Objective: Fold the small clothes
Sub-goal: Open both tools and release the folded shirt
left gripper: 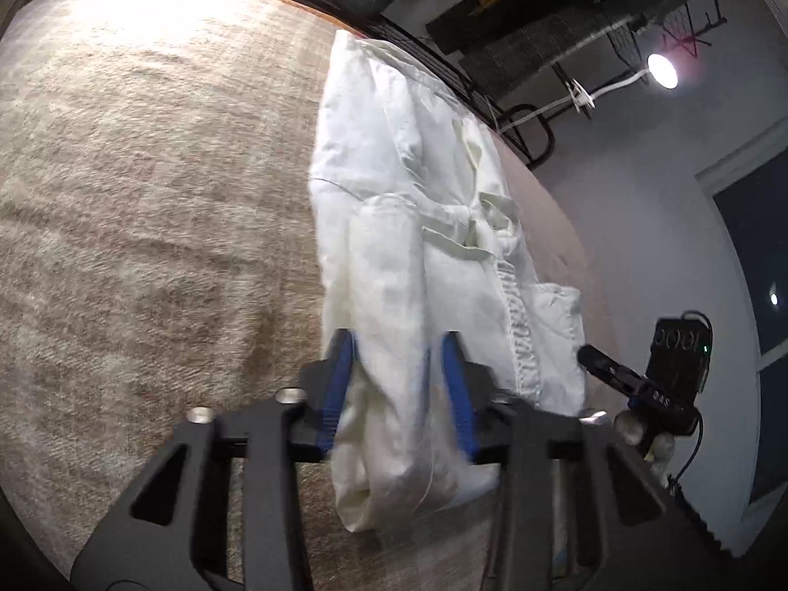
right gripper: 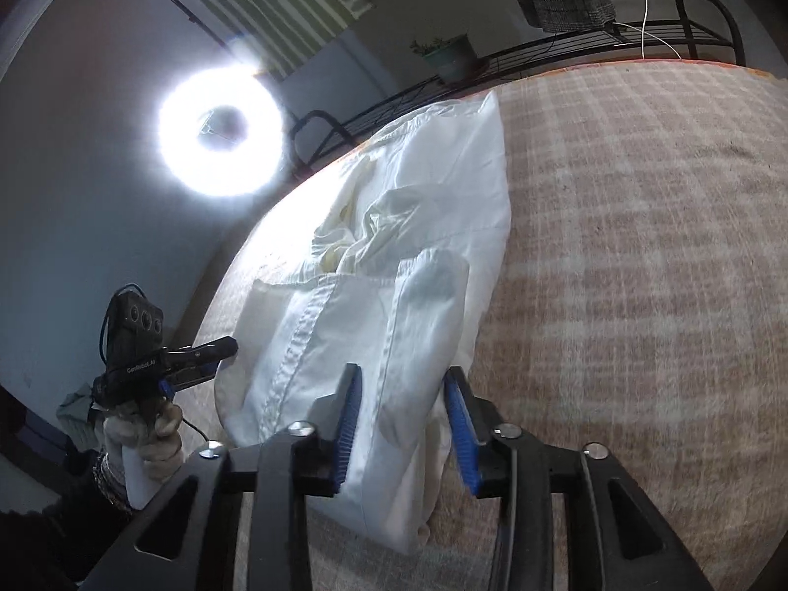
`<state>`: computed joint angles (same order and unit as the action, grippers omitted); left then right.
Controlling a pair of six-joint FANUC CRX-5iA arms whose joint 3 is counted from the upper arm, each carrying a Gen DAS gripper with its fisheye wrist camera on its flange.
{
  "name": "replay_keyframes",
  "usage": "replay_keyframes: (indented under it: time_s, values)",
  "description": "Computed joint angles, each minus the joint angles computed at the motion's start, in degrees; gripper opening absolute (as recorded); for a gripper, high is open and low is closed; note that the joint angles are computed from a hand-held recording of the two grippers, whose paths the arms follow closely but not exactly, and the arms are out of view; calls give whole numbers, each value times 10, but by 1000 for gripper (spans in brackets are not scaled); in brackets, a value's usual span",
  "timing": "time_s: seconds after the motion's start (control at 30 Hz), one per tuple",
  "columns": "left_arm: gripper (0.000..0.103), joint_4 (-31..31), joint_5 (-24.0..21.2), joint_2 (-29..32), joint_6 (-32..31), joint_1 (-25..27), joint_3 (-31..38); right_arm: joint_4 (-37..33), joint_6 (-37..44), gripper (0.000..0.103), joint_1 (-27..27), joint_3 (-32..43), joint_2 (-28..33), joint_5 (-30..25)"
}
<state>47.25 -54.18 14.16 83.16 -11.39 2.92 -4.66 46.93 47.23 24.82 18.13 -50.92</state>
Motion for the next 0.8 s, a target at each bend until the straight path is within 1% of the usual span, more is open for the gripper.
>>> replay_keyframes:
  time_s: [0.03,0.07,0.1,0.13,0.17,0.2,0.3,0.33,0.37,0.4,0.43,0.47,0.53,0.6,0.67,0.73,0.8]
  values:
    - [10,10,-3,3,-10,-1,0,-18,19,16,-4,11,5,-5]
    - [9,32,6,-4,-27,0,-15,-27,33,10,-5,12,2,-5]
    - [8,65,15,-11,-49,2,-34,-37,51,9,-6,16,2,-1]
    - [8,117,29,-19,-84,1,-62,-47,66,7,-8,16,-1,5]
    - [8,147,38,-26,-102,3,-81,-54,76,7,-11,16,-2,11]
    - [8,147,45,-28,-104,5,-88,-56,79,7,-13,17,0,13]
    - [8,99,32,-11,-60,16,-72,-38,52,6,-20,22,16,3]
    - [13,81,29,-5,-46,16,-65,-33,44,6,-23,28,24,-4]
    - [15,68,30,-3,-38,16,-60,-23,36,8,-24,37,33,-18]
    - [15,59,31,-4,-34,15,-56,-9,26,12,-24,50,44,-38]
    - [19,42,27,-3,-25,14,-45,4,16,22,-23,63,54,-59]
    - [28,14,19,-2,-12,15,-29,11,9,26,-23,63,53,-62]
    - [44,-37,15,-11,16,17,-10,13,2,26,-22,31,29,-33]
    - [44,-62,26,-26,28,19,-12,5,4,26,-21,3,3,-14]
    - [44,-77,34,-40,35,21,-15,-36,29,34,-24,-30,-30,14]
    - [44,-97,44,-53,37,17,-12,-70,59,35,-21,-58,-57,34]
    - [44,-102,48,-60,28,11,-10,-79,83,35,-14,-61,-62,28]
